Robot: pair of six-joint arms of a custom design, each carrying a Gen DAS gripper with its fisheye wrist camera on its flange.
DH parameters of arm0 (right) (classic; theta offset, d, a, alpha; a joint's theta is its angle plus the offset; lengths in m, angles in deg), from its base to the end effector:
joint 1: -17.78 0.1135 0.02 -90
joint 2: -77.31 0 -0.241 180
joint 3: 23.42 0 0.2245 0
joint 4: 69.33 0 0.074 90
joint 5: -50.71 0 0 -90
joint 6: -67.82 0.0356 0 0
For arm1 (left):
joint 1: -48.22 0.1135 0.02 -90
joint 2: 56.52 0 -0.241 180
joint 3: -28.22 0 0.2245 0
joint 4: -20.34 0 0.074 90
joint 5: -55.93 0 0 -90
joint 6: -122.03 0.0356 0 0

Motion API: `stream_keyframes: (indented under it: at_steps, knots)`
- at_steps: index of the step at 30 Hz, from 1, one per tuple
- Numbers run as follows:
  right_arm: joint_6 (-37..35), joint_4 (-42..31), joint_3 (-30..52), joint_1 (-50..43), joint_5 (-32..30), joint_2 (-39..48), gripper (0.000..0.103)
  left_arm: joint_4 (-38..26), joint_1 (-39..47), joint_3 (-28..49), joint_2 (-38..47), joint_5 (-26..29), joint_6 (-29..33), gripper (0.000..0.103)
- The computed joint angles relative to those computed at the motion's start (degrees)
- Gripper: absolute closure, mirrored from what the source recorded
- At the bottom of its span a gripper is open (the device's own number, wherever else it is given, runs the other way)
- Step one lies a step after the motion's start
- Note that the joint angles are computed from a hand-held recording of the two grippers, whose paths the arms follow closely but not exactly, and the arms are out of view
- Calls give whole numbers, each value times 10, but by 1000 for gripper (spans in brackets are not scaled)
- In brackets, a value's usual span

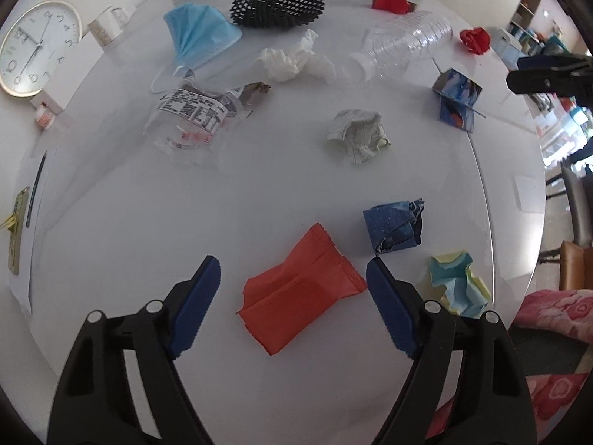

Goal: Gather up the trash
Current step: 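Grasp the red napkin with the left gripper while the right gripper grasps the blue juice carton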

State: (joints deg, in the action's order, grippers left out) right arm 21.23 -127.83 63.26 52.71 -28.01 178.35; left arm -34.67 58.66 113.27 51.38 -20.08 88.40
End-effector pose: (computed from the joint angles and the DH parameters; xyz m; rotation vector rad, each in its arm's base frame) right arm 0.2628 0.1751 0.1903 0.2474 2.7756 0.0519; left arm 0.3200 0.0502 0.1495 1.1377 2.5902 -0.1241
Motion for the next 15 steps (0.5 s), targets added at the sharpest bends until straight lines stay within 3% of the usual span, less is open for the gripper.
stream_keyframes:
  at_steps: [4,9,15]
  knots:
    - [32,-13,11,12,4,13,2,21,-3,-15,11,-1,96,26]
    - [44,-24,29,25,18,31,2,-3,-4,0,46,0,184,51]
    - [-19,12,22,15,5,55,2,-57,12,50,83,31,203,53]
